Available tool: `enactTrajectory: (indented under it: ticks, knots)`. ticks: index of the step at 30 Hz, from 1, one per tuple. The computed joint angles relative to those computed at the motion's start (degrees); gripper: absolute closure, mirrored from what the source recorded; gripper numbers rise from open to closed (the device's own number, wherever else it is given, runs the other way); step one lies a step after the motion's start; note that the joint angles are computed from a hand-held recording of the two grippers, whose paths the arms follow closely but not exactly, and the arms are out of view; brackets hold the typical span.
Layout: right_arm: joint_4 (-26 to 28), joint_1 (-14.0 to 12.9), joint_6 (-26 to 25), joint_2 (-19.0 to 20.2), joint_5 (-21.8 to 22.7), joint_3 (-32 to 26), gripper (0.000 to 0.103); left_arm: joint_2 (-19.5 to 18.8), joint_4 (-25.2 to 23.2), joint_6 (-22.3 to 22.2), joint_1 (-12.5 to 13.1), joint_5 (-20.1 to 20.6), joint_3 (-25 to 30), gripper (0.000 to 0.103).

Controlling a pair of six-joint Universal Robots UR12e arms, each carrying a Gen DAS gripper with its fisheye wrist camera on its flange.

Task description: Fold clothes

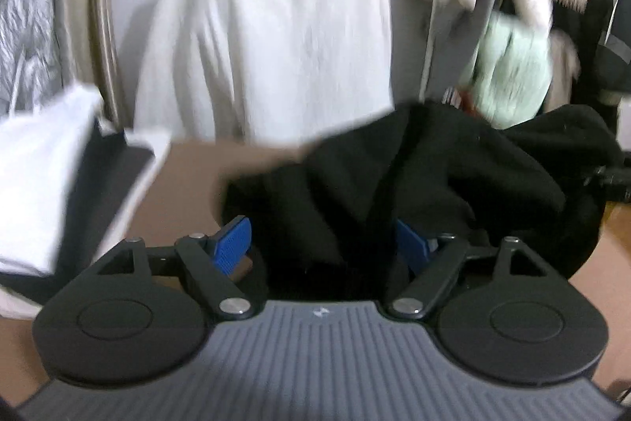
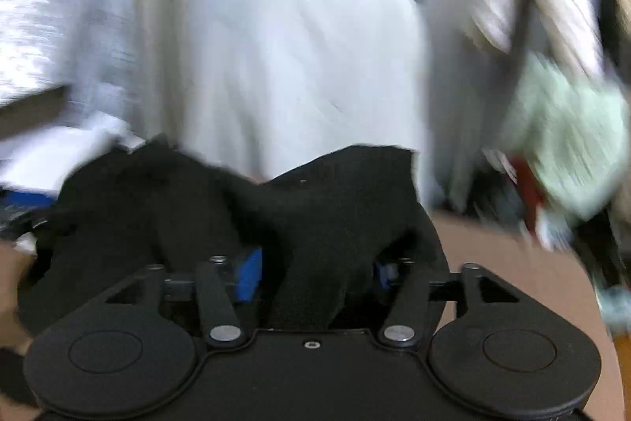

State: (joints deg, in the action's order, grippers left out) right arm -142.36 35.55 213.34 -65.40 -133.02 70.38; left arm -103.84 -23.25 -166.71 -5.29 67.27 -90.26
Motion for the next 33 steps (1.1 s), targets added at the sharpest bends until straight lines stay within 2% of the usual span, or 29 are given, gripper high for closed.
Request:
enactTrajectory:
  ticks: [1, 3, 4, 6, 8, 10, 13, 15, 18, 20, 23, 26, 28, 30, 31, 33]
  knots:
    - [1.63, -0.95, 4.34, -0.68, 0.58, 1.98, 0.040, -0.40, -1.69, 0.45, -0.64, 2.22, -0.49, 0.024]
    - [6.44, -2.26, 13.09, -2.03, 2.06, 5.11, 0.040, -0.65, -4.67, 1.22, -0.62, 2.26, -2.02, 0.024]
    - [7.04, -2.78, 16.13, -2.87, 3.46, 6.69, 0.040, -0.94, -7.20, 1.31, -0.50, 1.79, -2.01, 0.024]
    - [3.48, -3.87, 19.98, -5.37, 7.82, 11.27, 0.040, -1.19, -10.96, 0.82, 0.00, 0.52, -1.83, 0.024]
    - [5.56, -4.94, 24.04, -6.89, 13.94, 12.21, 0.040, -1.13, -12.10, -0.06, 0.50, -0.97, -1.82, 0.024]
    - [6.55, -5.69, 25.95, -7.79, 19.23, 12.19, 0.040, -0.97, -10.66, -0.51, 1.14, -4.68, -2.10, 0.024]
    - [1.66, -5.76, 27.53, -8.27, 23.82, 13.49, 0.034, -1.02, -11.41, 1.71, 1.27, -8.37, -2.03, 0.023]
    - [0.22, -5.40, 27.70, -9.17, 25.55, 15.25, 0.034, -1.08, -12.11, 3.19, 1.04, -10.12, -2.10, 0.023]
    - [2.27, -4.95, 24.51, -8.33, 27.50, 14.10, 0.034, -1.29, -13.49, 6.10, 0.93, -14.31, -2.25, 0.023]
    - [3.75, -5.44, 19.94, -7.46, 30.24, 13.42, 0.034, -1.35, -14.75, 8.48, 0.97, -17.03, -2.44, 0.019]
    - [6.33, -4.96, 11.53, -4.76, 30.96, 10.52, 0.033, -1.41, -17.21, 11.59, 0.80, -19.11, -2.36, 0.017]
    - [10.01, -3.40, 4.53, -1.19, 24.53, 6.39, 0.032, -1.91, -18.97, 12.05, 0.27, -18.84, -2.03, 0.017]
    - [8.36, -2.05, -3.14, 0.81, 19.34, 5.01, 0.032, -2.51, -19.61, 11.19, -0.18, -18.28, -1.79, 0.016]
    - [6.42, -1.81, -11.30, 2.19, 18.32, 4.26, 0.030, -3.38, -18.97, 10.88, -0.93, -16.79, -1.64, 0.018]
    - [5.80, -1.81, -14.51, 2.79, 18.14, 3.93, 0.028, -3.77, -16.81, 10.82, -1.36, -15.65, -2.03, 0.021]
    - [4.18, -2.05, -17.08, 3.38, 18.43, 4.15, 0.028, -4.10, -12.29, 11.65, -2.69, -10.29, -2.48, 0.061]
